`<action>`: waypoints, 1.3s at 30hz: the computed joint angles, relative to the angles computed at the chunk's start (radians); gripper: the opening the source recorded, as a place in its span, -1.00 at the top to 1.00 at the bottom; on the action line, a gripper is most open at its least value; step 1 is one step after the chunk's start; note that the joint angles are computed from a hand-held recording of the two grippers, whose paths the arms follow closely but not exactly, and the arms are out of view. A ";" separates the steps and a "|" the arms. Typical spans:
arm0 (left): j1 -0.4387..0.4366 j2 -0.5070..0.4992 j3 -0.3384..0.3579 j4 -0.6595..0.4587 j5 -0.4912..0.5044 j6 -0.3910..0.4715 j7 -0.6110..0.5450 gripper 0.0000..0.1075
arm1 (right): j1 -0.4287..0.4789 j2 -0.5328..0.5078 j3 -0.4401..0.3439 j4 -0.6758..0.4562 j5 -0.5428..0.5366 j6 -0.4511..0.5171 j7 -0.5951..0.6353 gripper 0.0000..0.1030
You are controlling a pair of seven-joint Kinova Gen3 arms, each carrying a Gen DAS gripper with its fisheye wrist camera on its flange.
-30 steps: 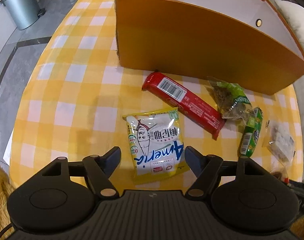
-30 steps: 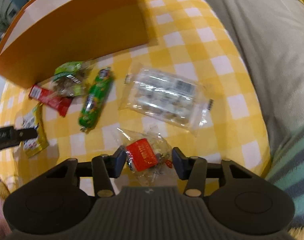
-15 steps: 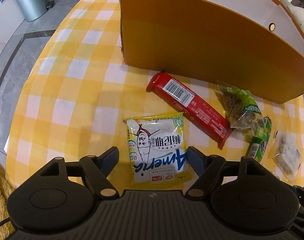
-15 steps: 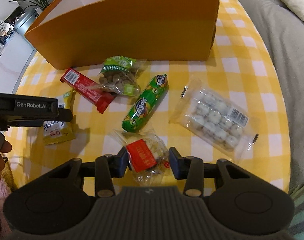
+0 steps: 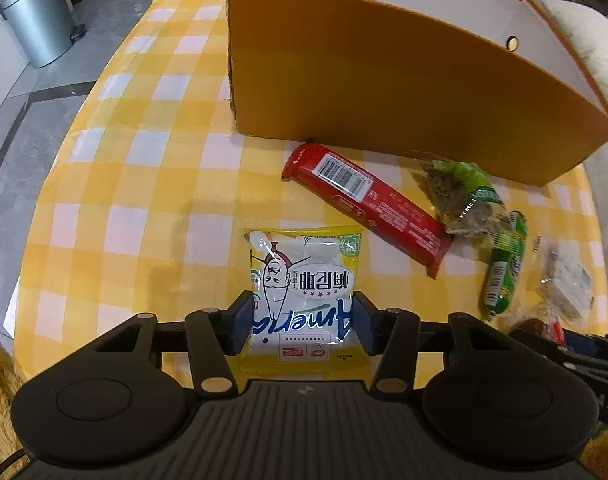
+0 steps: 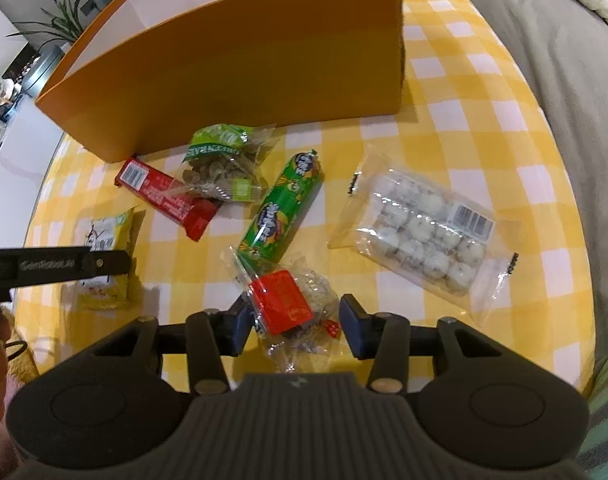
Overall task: Organize snacks
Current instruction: 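Carry both packets over the orange box and lower them inside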
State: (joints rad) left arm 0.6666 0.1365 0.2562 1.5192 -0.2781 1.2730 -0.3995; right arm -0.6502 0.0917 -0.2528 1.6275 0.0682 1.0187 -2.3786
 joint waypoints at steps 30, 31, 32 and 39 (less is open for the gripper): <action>0.069 -0.004 0.029 -0.334 -0.183 0.069 -0.351 -0.09 | 0.036 -0.076 -0.016 -0.217 0.110 0.087 0.257 0.23; 0.070 0.002 0.024 -0.352 -0.183 0.071 -0.372 -0.09 | 0.037 -0.071 -0.015 -0.238 0.117 0.093 0.278 0.23; 0.070 0.011 0.019 -0.374 -0.184 0.074 -0.394 -0.09 | 0.037 -0.064 -0.013 -0.260 0.123 0.099 0.302 0.23; 0.108 0.109 -0.033 -0.547 -0.209 0.127 -0.554 -0.09 | 0.030 0.015 0.018 -0.415 0.162 0.169 0.416 0.23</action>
State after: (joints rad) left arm 0.7745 0.2457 0.2233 0.9720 -0.4875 1.4004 -0.9531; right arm -0.6204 0.1066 -0.2344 1.2124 0.2306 1.1881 -1.9630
